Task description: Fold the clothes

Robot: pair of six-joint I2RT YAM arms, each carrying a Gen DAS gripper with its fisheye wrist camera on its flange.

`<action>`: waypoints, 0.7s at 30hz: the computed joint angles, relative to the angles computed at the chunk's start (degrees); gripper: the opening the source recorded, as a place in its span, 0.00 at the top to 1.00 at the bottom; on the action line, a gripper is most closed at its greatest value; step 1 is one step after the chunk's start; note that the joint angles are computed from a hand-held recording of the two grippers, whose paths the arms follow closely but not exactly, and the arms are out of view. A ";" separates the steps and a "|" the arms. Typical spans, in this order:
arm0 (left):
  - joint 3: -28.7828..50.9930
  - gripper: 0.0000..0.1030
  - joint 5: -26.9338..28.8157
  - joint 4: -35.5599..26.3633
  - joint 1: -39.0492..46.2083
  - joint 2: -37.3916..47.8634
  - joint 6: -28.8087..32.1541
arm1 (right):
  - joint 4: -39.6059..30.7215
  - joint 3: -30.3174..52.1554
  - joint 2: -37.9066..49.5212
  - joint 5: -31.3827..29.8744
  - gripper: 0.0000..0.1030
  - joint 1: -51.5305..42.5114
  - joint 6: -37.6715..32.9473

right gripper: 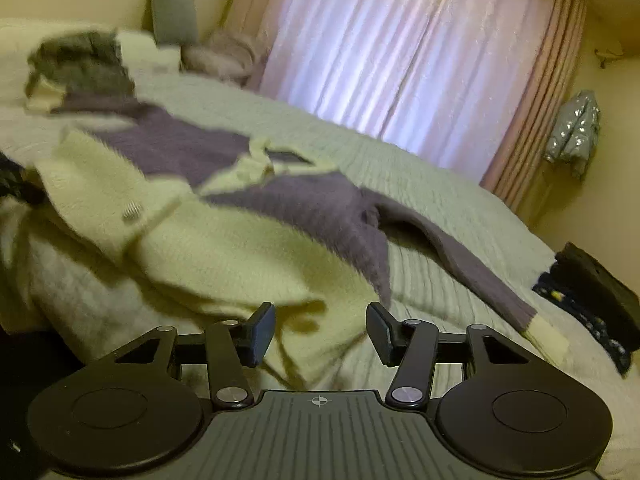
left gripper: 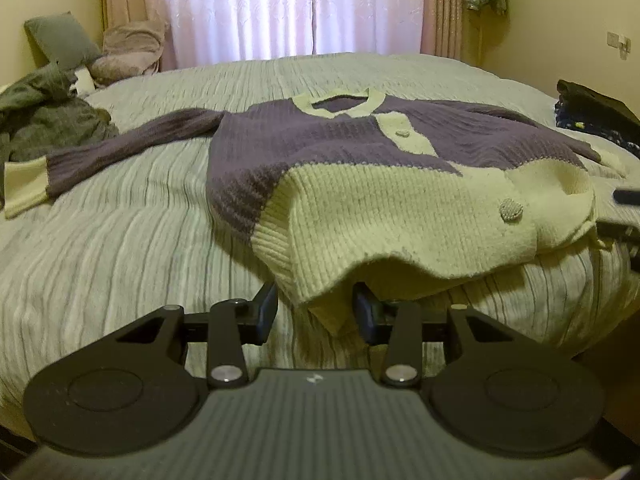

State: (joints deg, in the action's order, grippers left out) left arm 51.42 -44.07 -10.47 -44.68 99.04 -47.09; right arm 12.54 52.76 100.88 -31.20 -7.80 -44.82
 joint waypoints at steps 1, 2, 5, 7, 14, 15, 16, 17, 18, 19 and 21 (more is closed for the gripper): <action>0.35 0.64 0.29 -0.14 0.03 0.56 -1.00 | -0.25 0.01 0.65 1.01 0.49 0.60 -1.09; 0.70 0.64 0.59 -0.28 0.06 1.12 -1.99 | 1.27 -0.73 1.30 2.06 0.49 1.30 -1.46; 1.13 0.64 1.46 0.44 0.57 2.59 -4.63 | 11.42 -4.95 2.93 7.36 0.50 3.71 -1.72; 1.51 0.85 1.73 0.60 1.06 3.39 -5.84 | 16.13 -6.23 4.02 10.08 0.65 4.62 -1.12; 4.24 0.93 -14.91 -13.28 -5.11 -5.08 1.20 | 19.15 -4.44 1.92 8.53 0.94 0.14 -0.95; 4.38 0.93 -16.61 -15.71 -6.21 -7.66 1.86 | 18.41 -4.00 0.63 7.26 0.95 -1.01 -0.95; 5.11 0.94 -17.80 -19.16 -7.29 -9.41 1.29 | 16.87 -3.53 -0.89 6.08 0.95 -2.05 -0.77; 6.20 0.95 -18.18 -23.43 -8.31 -10.11 -0.62 | 14.94 -3.25 -2.47 5.03 0.96 -2.91 -0.87; 7.25 0.96 -17.80 -27.72 -9.07 -9.59 -3.60 | 11.70 -2.97 -3.29 5.17 1.00 -3.14 -2.25; 7.46 0.96 -15.86 -30.14 -9.14 -8.31 -5.89 | 8.20 -2.63 -3.86 5.66 1.00 -3.20 -3.89; 5.96 0.99 -9.62 -29.63 -7.79 -4.70 -7.40 | 1.29 -1.67 -3.25 7.05 1.00 -3.21 -7.14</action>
State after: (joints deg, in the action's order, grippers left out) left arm 57.38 -53.69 -40.10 -52.47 94.34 -54.49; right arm 13.83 51.09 97.63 -24.16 -11.01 -51.96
